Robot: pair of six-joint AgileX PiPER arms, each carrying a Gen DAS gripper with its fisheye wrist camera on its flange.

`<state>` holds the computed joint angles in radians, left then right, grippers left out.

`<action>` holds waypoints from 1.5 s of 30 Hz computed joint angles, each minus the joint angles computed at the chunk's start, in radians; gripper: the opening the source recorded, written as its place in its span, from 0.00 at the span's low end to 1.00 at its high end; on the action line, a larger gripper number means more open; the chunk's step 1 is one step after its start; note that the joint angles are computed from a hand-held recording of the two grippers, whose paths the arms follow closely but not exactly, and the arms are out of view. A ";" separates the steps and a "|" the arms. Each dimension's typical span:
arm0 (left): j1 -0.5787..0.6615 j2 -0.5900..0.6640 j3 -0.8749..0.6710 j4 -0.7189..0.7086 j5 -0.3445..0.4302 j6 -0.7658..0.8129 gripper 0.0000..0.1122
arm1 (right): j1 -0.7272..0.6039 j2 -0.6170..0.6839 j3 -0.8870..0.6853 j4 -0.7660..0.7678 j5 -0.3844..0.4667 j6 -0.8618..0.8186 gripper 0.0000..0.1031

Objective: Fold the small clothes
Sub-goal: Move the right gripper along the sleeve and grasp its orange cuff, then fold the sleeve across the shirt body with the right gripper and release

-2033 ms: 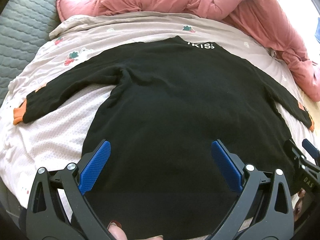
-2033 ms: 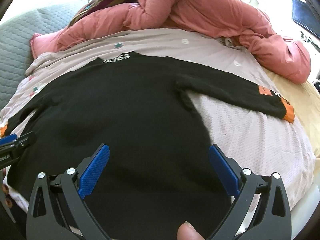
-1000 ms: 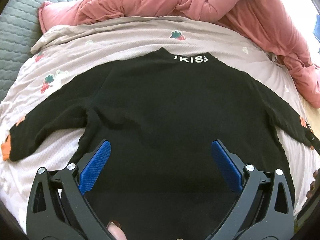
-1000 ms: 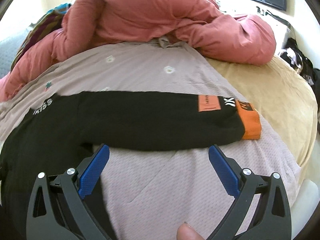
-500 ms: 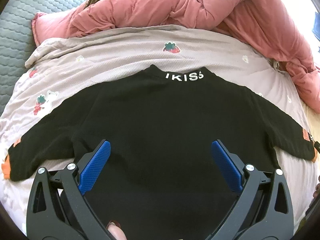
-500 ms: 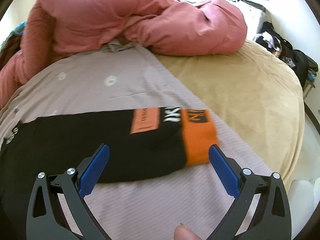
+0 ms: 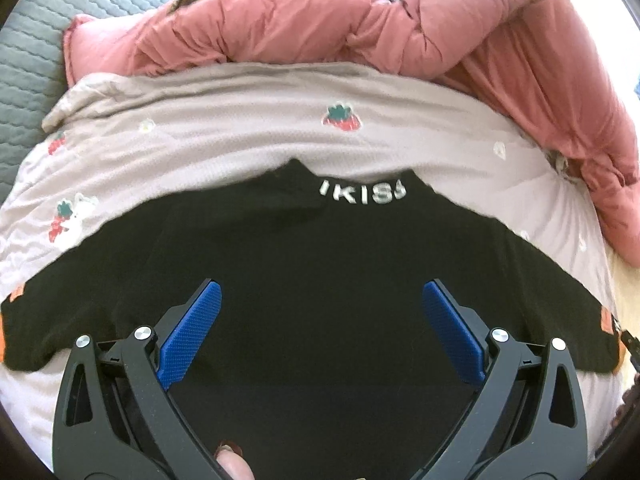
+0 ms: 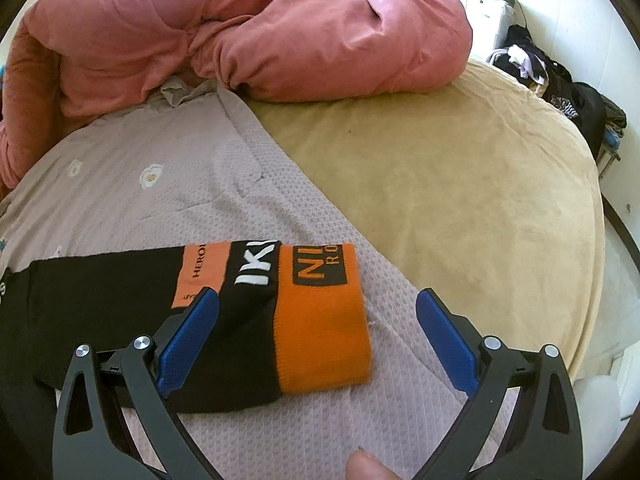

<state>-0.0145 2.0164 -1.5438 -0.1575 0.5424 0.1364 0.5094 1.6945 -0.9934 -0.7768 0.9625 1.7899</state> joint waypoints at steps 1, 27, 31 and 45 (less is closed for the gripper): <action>-0.001 -0.003 0.012 0.009 -0.016 -0.012 0.84 | -0.011 0.003 0.003 0.003 -0.016 -0.003 0.93; 0.067 -0.006 0.086 -0.260 -0.011 0.273 0.84 | 0.163 -0.016 -0.173 -0.102 -0.040 -0.060 0.15; 0.074 -0.008 0.084 -0.261 -0.001 0.276 0.84 | 0.220 0.064 -0.314 -0.093 -0.015 -0.119 0.14; 0.131 -0.010 0.082 -0.310 0.033 0.321 0.84 | 0.276 0.429 -0.872 0.079 0.010 -0.433 0.05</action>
<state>0.1168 2.0068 -1.4620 -0.4674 0.5756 0.4574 0.7850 2.1233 -1.8653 -0.6978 0.9725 1.3572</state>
